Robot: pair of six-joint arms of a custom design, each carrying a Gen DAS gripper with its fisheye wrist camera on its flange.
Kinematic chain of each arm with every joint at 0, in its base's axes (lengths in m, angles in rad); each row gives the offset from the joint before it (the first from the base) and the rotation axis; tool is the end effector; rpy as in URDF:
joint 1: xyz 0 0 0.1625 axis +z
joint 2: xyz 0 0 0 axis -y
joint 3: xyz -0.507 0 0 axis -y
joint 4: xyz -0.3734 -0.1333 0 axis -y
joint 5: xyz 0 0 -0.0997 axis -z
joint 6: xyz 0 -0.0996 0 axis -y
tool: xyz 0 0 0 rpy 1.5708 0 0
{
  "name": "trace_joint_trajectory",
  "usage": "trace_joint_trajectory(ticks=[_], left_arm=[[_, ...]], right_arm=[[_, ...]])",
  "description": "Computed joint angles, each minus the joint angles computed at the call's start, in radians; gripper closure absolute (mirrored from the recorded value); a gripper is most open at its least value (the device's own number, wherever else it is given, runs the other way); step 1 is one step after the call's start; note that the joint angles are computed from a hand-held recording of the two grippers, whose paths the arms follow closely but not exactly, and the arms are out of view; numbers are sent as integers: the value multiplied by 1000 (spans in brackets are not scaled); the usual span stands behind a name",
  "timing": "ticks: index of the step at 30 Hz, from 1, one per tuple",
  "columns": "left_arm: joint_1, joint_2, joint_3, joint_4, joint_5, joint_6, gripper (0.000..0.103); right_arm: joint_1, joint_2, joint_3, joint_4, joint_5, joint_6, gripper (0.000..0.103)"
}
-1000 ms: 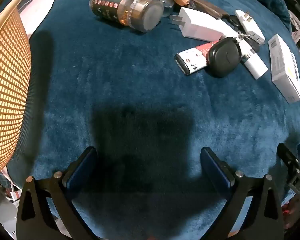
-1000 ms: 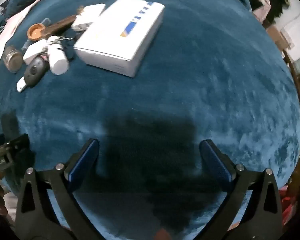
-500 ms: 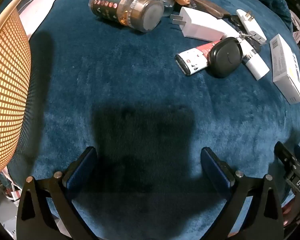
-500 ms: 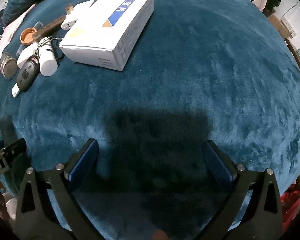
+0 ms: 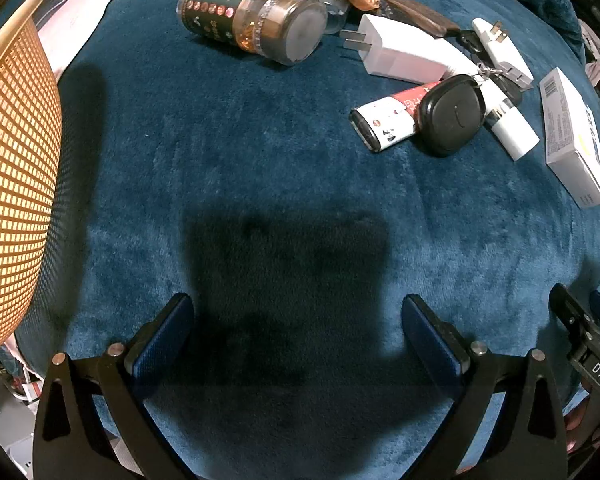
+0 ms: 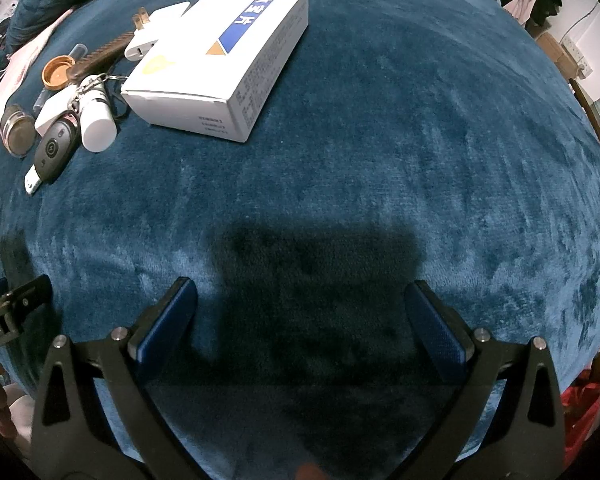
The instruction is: Organize rigid objects
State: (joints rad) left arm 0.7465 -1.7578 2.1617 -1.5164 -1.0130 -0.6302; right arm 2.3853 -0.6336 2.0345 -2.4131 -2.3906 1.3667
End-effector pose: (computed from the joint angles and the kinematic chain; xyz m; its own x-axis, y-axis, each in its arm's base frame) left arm -0.0947 -0.3410 0.3940 -0.7145 0.2728 -0.6442 0.2936 0.9528 0.0777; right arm 0.4199 -0.3130 -0.0158 -0.6418 0.4154 0.6446 0.0576 0.8643 -0.4996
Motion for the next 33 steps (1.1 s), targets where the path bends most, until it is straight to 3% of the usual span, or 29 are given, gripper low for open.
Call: trace_joint_trajectory(ticks=[16,28,33], left_arm=[[-7,-7,15,-21,15,-7,0],[-39,-58,-22,-64,-2,40,1],[-24,-37,-56,-17,11,52,1]], right_arm=[[-2,-23,-9,31,-7,-12,0],[-5,-51,30,-59,-27,-88,0],[-10,-75,41,-88,-21,-110,1]])
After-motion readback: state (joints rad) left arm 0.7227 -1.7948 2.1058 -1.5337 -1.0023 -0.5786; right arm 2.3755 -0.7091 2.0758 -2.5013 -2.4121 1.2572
